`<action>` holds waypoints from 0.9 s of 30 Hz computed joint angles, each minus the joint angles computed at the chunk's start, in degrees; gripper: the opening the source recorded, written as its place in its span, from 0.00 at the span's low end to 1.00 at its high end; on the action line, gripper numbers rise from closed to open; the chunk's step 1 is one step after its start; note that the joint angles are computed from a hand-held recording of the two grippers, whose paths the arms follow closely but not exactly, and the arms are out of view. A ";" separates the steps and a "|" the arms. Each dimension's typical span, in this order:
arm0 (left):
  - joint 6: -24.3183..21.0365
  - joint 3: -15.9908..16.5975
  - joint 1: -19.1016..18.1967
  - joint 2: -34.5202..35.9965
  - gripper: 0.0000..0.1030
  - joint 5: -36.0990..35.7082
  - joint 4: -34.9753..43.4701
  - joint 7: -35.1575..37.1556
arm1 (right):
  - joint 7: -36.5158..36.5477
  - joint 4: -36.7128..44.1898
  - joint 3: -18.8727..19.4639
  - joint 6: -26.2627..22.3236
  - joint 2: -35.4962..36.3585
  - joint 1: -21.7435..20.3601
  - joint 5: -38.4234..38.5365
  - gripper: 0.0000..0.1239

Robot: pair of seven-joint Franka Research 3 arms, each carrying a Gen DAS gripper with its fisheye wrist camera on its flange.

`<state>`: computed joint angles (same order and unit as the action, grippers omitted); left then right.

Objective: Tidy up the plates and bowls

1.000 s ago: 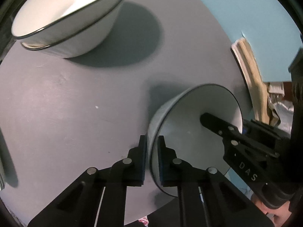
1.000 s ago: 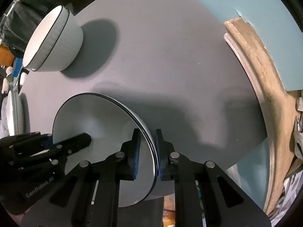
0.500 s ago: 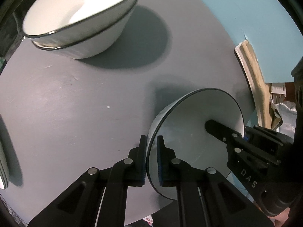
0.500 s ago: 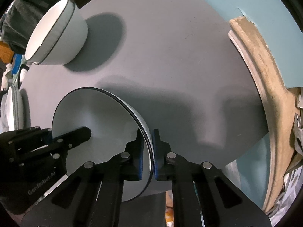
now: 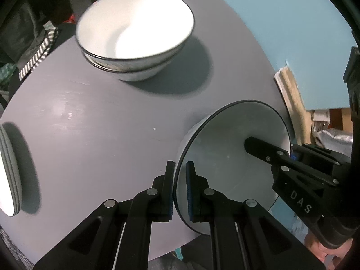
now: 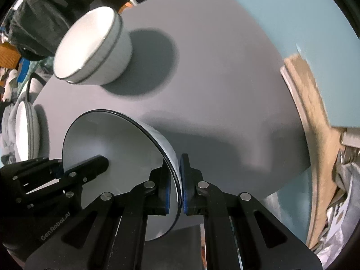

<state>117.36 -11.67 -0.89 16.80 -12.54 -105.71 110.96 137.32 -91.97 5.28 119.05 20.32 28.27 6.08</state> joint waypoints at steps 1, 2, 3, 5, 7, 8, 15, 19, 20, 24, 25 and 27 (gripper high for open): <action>-0.16 0.07 0.07 0.04 0.09 -0.12 0.46 -0.32 | -0.31 1.23 -0.04 -0.69 0.48 -0.01 -0.27 0.06; -0.43 0.18 0.24 0.18 0.09 -0.19 1.06 -0.40 | -0.38 1.89 -0.10 -0.88 0.81 0.08 -0.53 0.06; -0.44 0.23 0.30 0.16 0.09 -0.21 1.35 -0.57 | -0.70 2.88 -0.18 -1.45 1.21 -0.02 -0.62 0.06; -0.61 0.32 0.58 -0.04 0.09 -0.45 2.05 -0.71 | -0.74 5.48 -0.24 -2.61 2.28 0.37 -1.19 0.06; -0.50 0.40 0.76 -0.09 0.09 -0.70 2.81 -0.94 | -1.60 8.76 -0.48 -4.26 3.63 0.24 -1.50 0.06; -0.09 0.50 0.96 -0.35 0.09 -0.79 2.68 -0.75 | -1.70 8.62 -0.53 -4.08 3.54 0.41 -1.63 0.06; -1.14 0.90 1.63 1.90 0.09 -0.59 8.19 -2.30 | -3.73 16.72 -1.12 -6.67 8.08 1.12 -2.66 0.06; -1.53 0.83 1.85 3.92 0.09 0.07 11.87 -3.66 | -5.60 25.92 -1.68 -10.43 13.29 1.42 -3.39 0.06; -1.49 0.80 1.90 4.47 0.09 0.24 12.83 -4.03 | -6.04 27.76 -1.86 -11.02 14.42 1.50 -3.43 0.06; -2.03 0.64 1.98 7.55 0.09 1.19 17.68 -5.67 | -7.46 34.24 -2.47 -13.00 18.48 1.84 -3.48 0.06; -2.21 0.65 1.86 8.46 0.09 1.69 19.05 -6.28 | -8.19 37.81 -2.62 -14.50 20.58 1.76 -3.53 0.06; -2.18 0.56 1.68 9.75 0.09 2.57 20.92 -7.16 | -9.32 44.34 -2.99 -17.44 24.24 1.61 -3.45 0.06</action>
<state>115.18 -11.11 0.79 26.55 -9.97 -84.79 103.79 128.00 -47.63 2.29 101.61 44.56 29.88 2.63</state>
